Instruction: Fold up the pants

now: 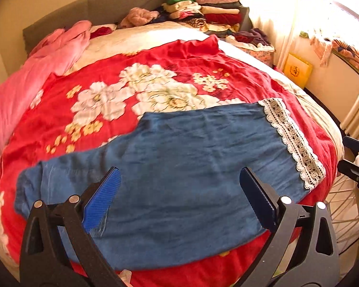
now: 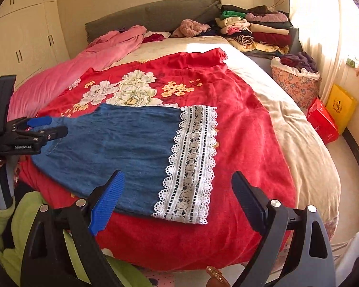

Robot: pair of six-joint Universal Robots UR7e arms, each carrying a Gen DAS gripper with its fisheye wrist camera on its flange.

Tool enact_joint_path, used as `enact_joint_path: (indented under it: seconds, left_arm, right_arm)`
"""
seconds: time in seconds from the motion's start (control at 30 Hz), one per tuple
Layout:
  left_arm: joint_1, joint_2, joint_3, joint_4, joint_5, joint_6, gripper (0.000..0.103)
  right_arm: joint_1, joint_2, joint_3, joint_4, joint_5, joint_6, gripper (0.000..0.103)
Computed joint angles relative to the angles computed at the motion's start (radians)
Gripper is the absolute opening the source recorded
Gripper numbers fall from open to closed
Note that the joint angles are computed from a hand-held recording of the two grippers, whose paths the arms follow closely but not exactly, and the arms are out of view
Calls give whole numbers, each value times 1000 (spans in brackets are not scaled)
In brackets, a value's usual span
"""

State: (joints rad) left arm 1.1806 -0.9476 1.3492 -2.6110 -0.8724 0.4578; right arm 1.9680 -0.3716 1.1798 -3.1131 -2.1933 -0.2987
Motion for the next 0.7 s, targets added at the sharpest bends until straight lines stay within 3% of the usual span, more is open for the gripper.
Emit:
enact_joint_path:
  seconds: [0.3, 0.43, 0.7]
  left_arm:
    - [-19, 103, -129, 102, -17, 59, 93]
    - [-2, 127, -194, 195, -159, 63, 93]
    - [-6, 225, -305, 220, -155, 151, 93]
  right_arm:
    - [-18, -13, 30, -11, 5, 28, 90]
    - [-28, -12, 31, 17, 22, 46, 90]
    - [-60, 8, 8, 108, 61, 123, 90]
